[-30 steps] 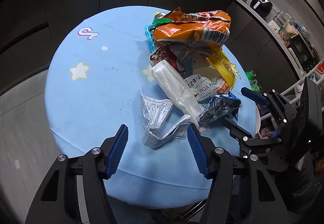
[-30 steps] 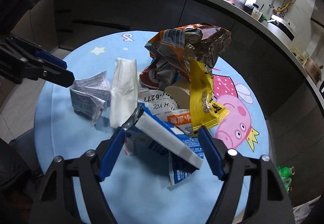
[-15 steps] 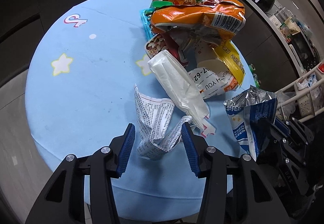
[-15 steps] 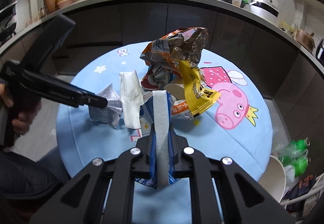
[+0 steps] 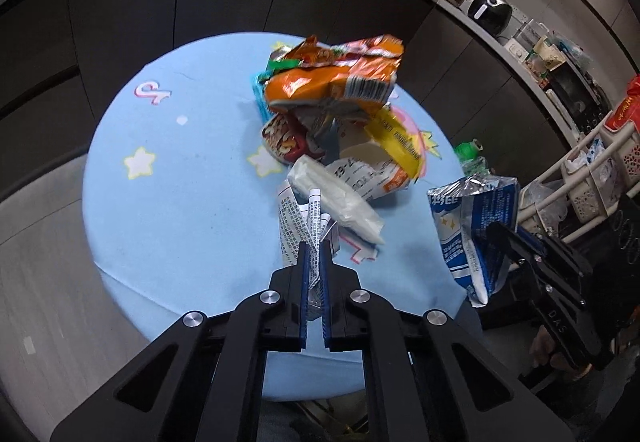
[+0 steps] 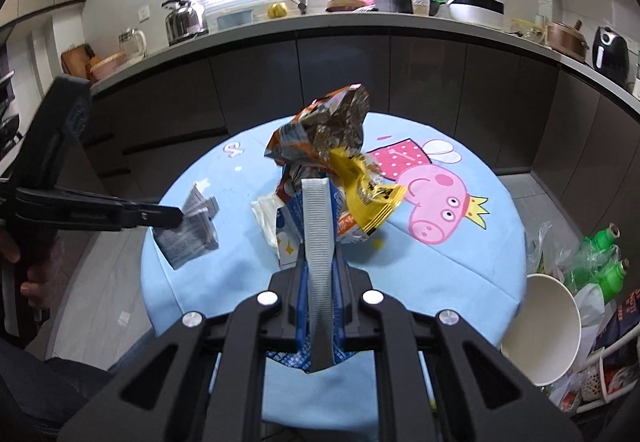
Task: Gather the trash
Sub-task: 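Carry both items to the white bucket and open both tools to drop them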
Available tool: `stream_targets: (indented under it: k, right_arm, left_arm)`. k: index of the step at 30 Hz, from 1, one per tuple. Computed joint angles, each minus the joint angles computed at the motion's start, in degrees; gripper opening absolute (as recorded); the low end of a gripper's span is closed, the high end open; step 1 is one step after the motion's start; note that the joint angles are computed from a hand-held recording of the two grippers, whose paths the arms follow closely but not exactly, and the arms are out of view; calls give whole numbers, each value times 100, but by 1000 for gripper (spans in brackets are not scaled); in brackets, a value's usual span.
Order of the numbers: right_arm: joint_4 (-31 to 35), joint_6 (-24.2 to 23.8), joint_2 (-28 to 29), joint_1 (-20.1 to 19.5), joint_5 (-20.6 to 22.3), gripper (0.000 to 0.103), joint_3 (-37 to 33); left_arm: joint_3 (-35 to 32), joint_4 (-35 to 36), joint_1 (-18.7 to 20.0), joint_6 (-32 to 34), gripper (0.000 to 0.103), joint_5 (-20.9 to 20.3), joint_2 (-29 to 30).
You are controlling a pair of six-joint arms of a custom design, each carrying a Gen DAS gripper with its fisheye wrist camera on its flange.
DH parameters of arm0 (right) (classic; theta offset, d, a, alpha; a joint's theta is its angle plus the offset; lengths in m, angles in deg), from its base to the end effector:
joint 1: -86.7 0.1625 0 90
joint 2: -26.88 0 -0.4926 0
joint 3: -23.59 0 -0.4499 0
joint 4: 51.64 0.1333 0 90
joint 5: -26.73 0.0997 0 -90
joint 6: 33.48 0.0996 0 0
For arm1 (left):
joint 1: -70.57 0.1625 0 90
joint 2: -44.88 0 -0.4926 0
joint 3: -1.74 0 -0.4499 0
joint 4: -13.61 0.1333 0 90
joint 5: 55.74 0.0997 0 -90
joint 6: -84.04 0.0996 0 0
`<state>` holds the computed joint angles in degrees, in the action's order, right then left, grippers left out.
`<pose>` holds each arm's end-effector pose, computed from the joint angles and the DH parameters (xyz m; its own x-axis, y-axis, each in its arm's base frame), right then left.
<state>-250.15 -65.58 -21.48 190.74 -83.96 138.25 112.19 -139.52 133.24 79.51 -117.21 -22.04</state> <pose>0.2516 -0.6015 0.1166 -0.7221 -0.3790 0.5787 -0.6651 0.6105 -0.4301 -0.1343 -0.6539 0.2568 -0.8855 0.1941 -0.4220 0.3637 0.8549 -0.3699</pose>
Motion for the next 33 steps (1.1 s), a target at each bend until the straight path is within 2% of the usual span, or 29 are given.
stream_targets:
  k: [4, 11, 20, 23, 27, 33]
  right_arm:
    - [-355, 69, -164, 2, -14, 12, 133]
    - [-1068, 212, -522, -187, -332, 12, 383]
    - [-1681, 449, -882, -875, -875, 12, 582]
    - [-1681, 590, -914, -1165, -989, 12, 572]
    - [-1587, 782, -912, -1585, -870, 12, 540]
    - [-1406, 868, -778, -2086, -583, 12, 351]
  left_arm:
    - [-12, -373, -276, 326, 4, -122, -54]
    - [-475, -399, -587, 809, 4, -859, 413]
    - [-1715, 223, -765, 1124, 4, -1676, 1823]
    - [-2148, 486, -800, 1210, 4, -1860, 2307]
    - [-2741, 887, -813, 1314, 4, -2004, 2951]
    - [-3544, 1481, -748, 1348, 4, -1979, 3785]
